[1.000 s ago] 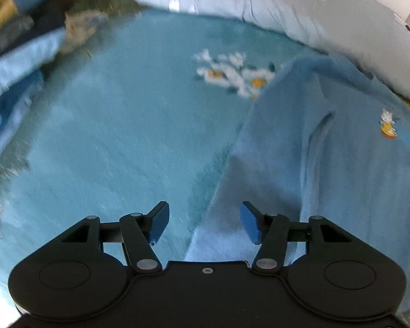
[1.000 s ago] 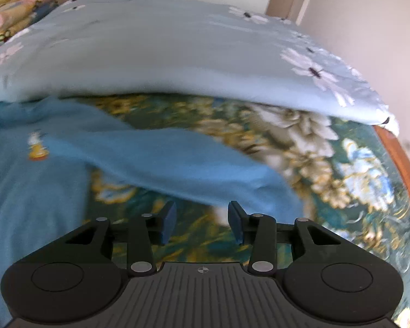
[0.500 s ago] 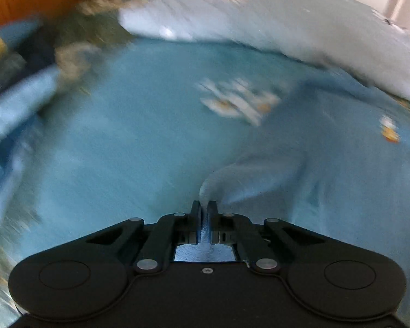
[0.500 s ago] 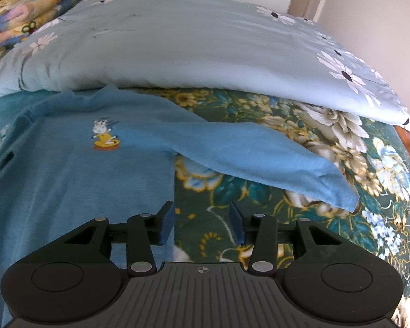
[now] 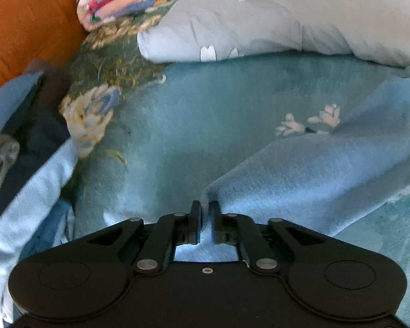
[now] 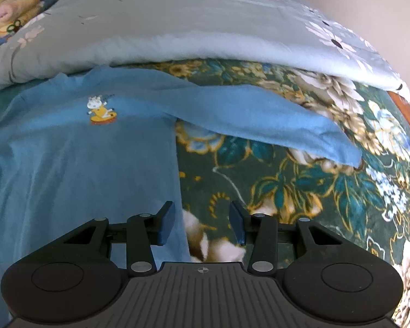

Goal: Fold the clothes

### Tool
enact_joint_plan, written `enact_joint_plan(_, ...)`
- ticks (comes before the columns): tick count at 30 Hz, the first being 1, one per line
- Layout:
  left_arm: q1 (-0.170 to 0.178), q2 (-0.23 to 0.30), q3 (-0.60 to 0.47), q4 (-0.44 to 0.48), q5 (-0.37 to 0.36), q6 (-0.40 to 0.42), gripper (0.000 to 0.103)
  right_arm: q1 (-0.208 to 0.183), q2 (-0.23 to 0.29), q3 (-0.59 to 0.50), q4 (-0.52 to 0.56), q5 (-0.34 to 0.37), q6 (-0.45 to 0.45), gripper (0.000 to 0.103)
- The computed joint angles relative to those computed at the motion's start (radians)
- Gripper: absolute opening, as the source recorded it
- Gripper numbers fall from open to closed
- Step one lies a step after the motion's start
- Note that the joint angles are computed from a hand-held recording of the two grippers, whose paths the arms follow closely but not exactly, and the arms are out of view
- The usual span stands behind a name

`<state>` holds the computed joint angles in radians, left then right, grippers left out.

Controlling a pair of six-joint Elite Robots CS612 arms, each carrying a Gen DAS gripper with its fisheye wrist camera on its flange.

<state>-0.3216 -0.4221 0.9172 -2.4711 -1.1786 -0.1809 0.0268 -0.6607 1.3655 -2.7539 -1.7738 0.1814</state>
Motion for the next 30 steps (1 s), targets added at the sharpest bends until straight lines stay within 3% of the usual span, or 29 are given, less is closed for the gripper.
enact_joint_plan(1, 0.001, -0.007, 0.008, 0.003, -0.010, -0.018, 0.010, -0.001, -0.003, 0.004, 0.000, -0.002, 0.002, 0.040)
enact_joint_plan(3, -0.003, -0.040, 0.059, -0.020, -0.019, -0.040, 0.029, -0.004, -0.009, 0.013, -0.002, -0.008, 0.006, 0.040)
enact_joint_plan(7, -0.018, -0.119, 0.181, -0.080, -0.047, -0.088, 0.035, -0.020, -0.041, 0.053, -0.007, 0.007, 0.042, 0.041)
enact_joint_plan(9, -0.022, -0.155, 0.234, -0.087, -0.132, -0.148, 0.039, -0.031, -0.061, 0.080, 0.001, 0.034, 0.063, 0.042)
enact_joint_plan(13, -0.029, -0.202, 0.334, -0.130, -0.433, -0.207, 0.041, -0.060, -0.100, 0.149, 0.042, 0.177, 0.102, 0.042)
enact_joint_plan(19, -0.053, -0.192, 0.355, -0.077, -0.621, -0.219, 0.041, -0.066, -0.090, 0.166, 0.114, 0.264, 0.096, 0.041)
enact_joint_plan(22, -0.062, -0.184, 0.341, -0.035, -0.623, -0.165, 0.041, -0.067, -0.079, 0.158, 0.141, 0.289, 0.080, 0.041)
enact_joint_plan(26, -0.062, -0.182, 0.344, -0.041, -0.631, -0.167, 0.042, -0.062, -0.071, 0.152, 0.152, 0.291, 0.073, 0.041)
enact_joint_plan(29, -0.057, -0.183, 0.351, -0.043, -0.661, -0.181, 0.038, -0.067, -0.070, 0.149, 0.158, 0.337, 0.073, 0.021)
enact_joint_plan(30, -0.055, -0.184, 0.351, -0.042, -0.681, -0.186, 0.032, -0.069, -0.069, 0.147, 0.163, 0.350, 0.072, 0.013)
